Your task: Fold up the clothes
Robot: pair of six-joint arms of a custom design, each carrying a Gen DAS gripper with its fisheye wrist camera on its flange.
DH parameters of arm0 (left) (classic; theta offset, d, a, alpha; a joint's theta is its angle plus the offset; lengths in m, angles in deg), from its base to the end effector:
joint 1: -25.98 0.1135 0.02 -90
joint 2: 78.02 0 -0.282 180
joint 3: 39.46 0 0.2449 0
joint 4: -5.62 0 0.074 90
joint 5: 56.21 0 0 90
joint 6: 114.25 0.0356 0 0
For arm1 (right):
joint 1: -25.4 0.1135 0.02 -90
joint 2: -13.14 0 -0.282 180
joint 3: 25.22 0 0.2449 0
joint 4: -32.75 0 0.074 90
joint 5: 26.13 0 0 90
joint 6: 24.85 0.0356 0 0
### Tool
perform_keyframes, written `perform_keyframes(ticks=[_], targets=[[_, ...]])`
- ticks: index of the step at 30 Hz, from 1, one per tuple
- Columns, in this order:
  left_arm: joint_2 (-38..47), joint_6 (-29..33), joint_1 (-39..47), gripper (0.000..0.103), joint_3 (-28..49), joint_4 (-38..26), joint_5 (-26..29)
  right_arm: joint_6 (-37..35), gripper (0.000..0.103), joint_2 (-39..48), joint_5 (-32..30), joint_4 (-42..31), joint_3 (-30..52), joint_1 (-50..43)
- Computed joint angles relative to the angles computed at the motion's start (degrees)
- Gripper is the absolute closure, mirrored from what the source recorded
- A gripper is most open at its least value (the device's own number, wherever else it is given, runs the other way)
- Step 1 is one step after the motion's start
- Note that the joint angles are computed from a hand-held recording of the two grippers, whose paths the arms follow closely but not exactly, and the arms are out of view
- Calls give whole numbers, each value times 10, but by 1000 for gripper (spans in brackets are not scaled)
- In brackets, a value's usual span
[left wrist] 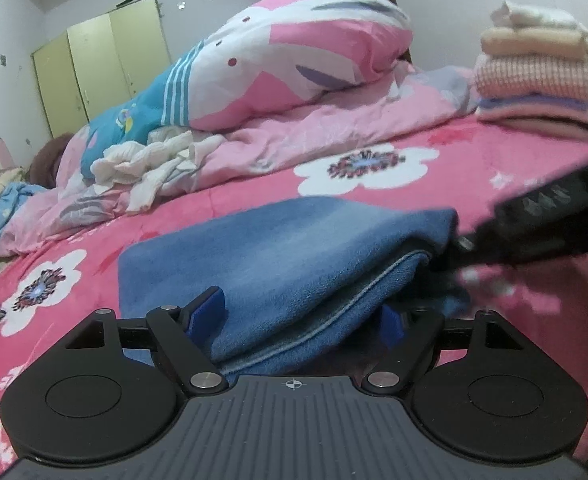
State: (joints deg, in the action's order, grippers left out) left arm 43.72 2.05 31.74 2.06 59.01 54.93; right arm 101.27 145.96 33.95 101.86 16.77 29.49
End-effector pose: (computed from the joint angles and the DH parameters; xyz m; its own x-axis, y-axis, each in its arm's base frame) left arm 0.3054 0.0179 0.0636 -0.3022 0.3849 -0.8721 0.4021 0.8810 0.2494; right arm 0.3035 0.0395 0.0367 -0.6071 0.4688 -0.6416 -0.2057 0.6872 0.6967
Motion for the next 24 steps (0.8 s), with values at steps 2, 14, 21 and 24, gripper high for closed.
perform_keyframes(ticks=[2,14,21,24], targets=[[4,-11,-2,24,7,2,-2,-8,92,-2,-18,20,-20,-6],[0,-69,12,25,40,-41,18,-30,92,-15,3,-14,-1,20],[6,-53,21,26,28,-33,21,-3,93,7,16,-42,67,43],[9,-52,27,25,27,-26,28,-2,93,3,15,-33,56,44]])
